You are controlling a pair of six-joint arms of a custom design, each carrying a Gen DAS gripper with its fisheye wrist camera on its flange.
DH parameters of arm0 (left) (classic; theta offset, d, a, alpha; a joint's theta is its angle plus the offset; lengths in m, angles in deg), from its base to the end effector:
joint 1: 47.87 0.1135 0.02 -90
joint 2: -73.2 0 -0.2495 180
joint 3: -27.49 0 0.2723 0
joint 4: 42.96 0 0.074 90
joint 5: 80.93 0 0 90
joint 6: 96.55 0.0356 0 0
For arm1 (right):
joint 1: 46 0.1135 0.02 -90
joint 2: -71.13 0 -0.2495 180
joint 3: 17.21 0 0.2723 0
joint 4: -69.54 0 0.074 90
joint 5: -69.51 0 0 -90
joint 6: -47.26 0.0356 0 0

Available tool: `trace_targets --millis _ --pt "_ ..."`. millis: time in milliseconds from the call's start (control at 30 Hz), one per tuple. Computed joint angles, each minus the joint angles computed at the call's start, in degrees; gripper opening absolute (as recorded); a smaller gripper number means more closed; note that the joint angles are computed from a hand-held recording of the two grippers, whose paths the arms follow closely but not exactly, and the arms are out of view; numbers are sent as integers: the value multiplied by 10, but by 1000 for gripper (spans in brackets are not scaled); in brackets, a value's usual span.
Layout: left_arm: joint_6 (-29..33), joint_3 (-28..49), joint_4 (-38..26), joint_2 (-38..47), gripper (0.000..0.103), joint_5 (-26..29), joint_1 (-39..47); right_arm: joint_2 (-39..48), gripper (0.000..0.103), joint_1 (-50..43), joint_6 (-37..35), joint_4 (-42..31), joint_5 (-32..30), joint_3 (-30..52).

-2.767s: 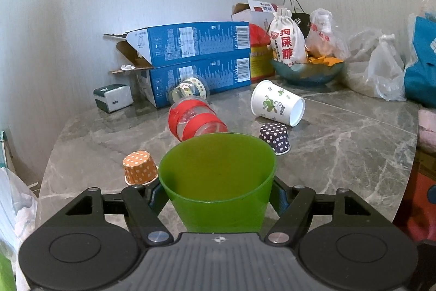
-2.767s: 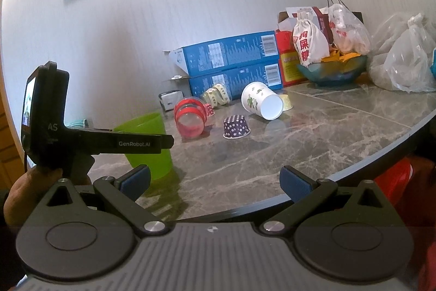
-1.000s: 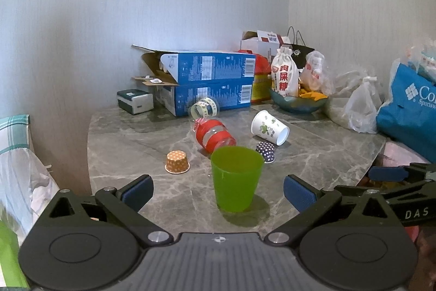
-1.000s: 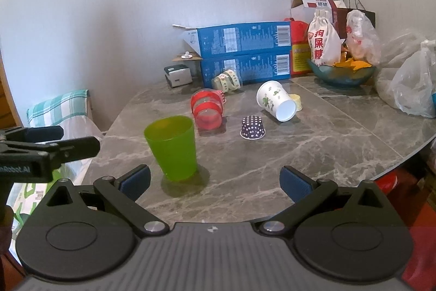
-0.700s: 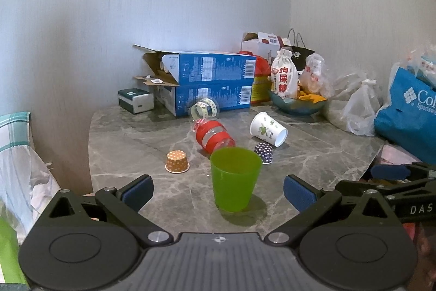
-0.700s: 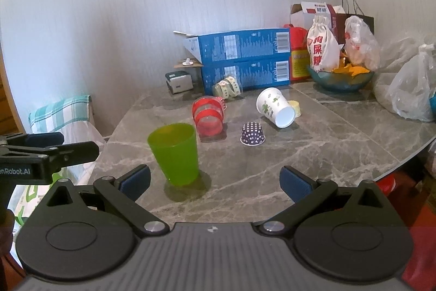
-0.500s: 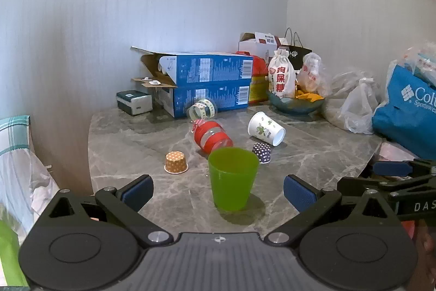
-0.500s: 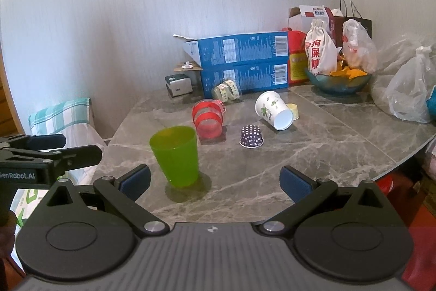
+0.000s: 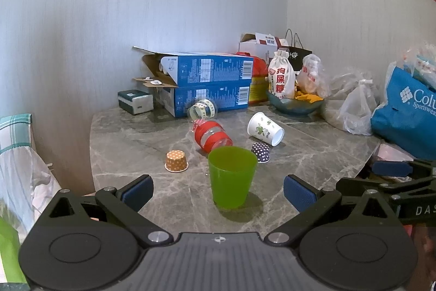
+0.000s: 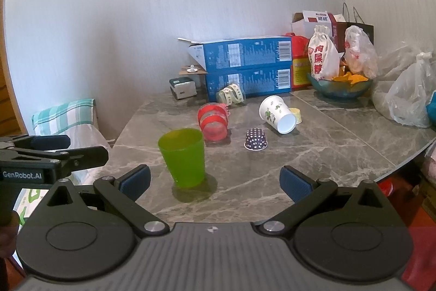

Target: Flip cup upright

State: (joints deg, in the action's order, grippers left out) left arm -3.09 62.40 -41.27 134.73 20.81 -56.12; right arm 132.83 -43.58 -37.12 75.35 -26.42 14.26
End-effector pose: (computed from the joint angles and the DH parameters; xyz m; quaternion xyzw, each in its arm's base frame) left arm 0.2397 -0.0421 0.1649 0.1403 0.8287 -0.1085 0.5309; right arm 0.2362 0.0137 0.1509 -0.0046 0.8400 0.0813 0.5365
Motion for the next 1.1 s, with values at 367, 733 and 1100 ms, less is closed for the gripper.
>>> trace_targets --millis 367,733,1100 --pt "1 4 -3 11 102 6 6 4 102 -2 1 -2 -4 2" --pt "1 10 9 37 102 4 5 17 102 -3 6 4 -16 5" --pt "-1 19 17 61 102 14 14 34 102 -5 8 12 -24 11"
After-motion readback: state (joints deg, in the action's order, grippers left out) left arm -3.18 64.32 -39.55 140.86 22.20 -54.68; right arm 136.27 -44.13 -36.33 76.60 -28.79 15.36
